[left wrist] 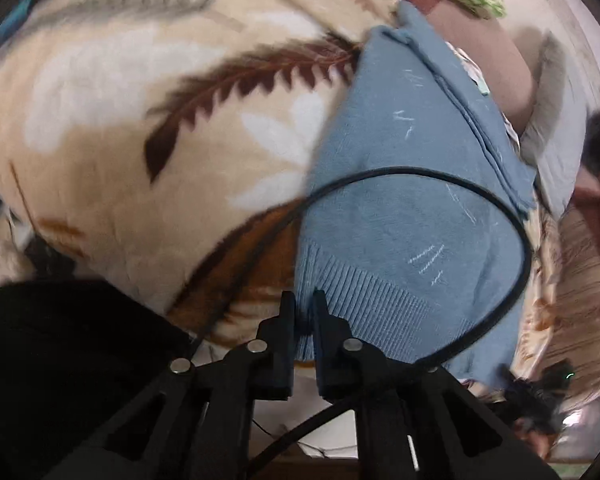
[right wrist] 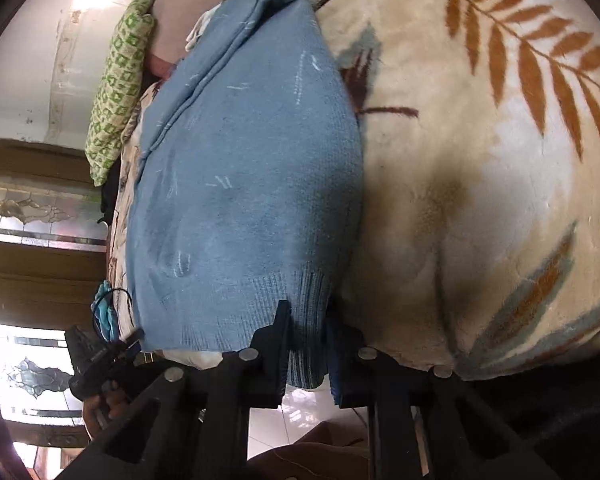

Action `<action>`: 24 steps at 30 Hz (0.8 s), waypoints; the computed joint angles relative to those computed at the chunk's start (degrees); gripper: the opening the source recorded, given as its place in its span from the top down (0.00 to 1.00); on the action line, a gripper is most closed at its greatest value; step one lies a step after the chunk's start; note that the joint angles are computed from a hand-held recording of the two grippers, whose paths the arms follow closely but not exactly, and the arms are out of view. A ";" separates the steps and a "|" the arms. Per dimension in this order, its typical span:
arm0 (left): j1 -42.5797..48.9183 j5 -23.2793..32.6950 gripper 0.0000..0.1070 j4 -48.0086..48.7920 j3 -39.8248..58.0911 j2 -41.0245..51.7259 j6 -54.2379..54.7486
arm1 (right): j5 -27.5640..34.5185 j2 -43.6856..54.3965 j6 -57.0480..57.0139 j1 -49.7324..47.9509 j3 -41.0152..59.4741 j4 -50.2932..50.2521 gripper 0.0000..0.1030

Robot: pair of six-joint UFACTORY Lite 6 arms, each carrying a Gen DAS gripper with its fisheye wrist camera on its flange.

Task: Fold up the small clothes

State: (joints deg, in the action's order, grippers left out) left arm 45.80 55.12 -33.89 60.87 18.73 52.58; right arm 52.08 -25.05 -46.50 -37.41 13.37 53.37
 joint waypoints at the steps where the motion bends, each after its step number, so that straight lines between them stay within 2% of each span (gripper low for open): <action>1: 0.17 -0.02 0.93 -0.35 -0.22 -0.05 0.28 | 0.30 -0.48 0.15 -0.31 -0.19 -0.03 0.84; 4: 0.70 -0.63 0.86 -2.04 -0.86 0.70 1.20 | 1.50 -1.28 -0.51 0.04 0.06 -0.62 0.81; 7: 0.96 0.83 0.82 -2.63 0.09 1.56 1.07 | 1.26 2.68 -3.11 -1.33 0.17 1.21 0.81; 8: 1.00 1.84 0.84 -2.70 0.43 1.72 1.64 | 1.54 3.33 -4.36 -2.06 0.02 1.86 0.81; 9: 1.30 3.24 0.95 -3.19 0.85 1.99 2.54 | 1.63 3.49 -5.05 -2.15 -0.18 2.39 0.81; 12: 2.43 7.96 0.95 -5.59 1.48 1.20 4.43 | 3.00 2.28 -5.73 -1.58 -0.24 2.86 0.88; 17: 5.33 19.32 0.95 -11.73 5.99 -0.41 7.71 | 15.08 -3.35 -7.40 -7.39 1.29 4.59 0.89; 20: 6.86 27.79 0.95 -17.98 12.79 0.88 7.14 | 23.46 -4.38 -8.60 -12.91 4.99 7.26 0.89; 24: 5.51 32.49 0.95 -24.85 25.27 5.57 1.92 | 30.73 -1.16 -8.47 -17.53 12.58 13.06 0.89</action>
State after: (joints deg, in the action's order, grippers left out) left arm 51.30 87.61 -58.75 86.13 24.31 54.50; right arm 82.81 -26.20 -54.98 -54.95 25.95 66.43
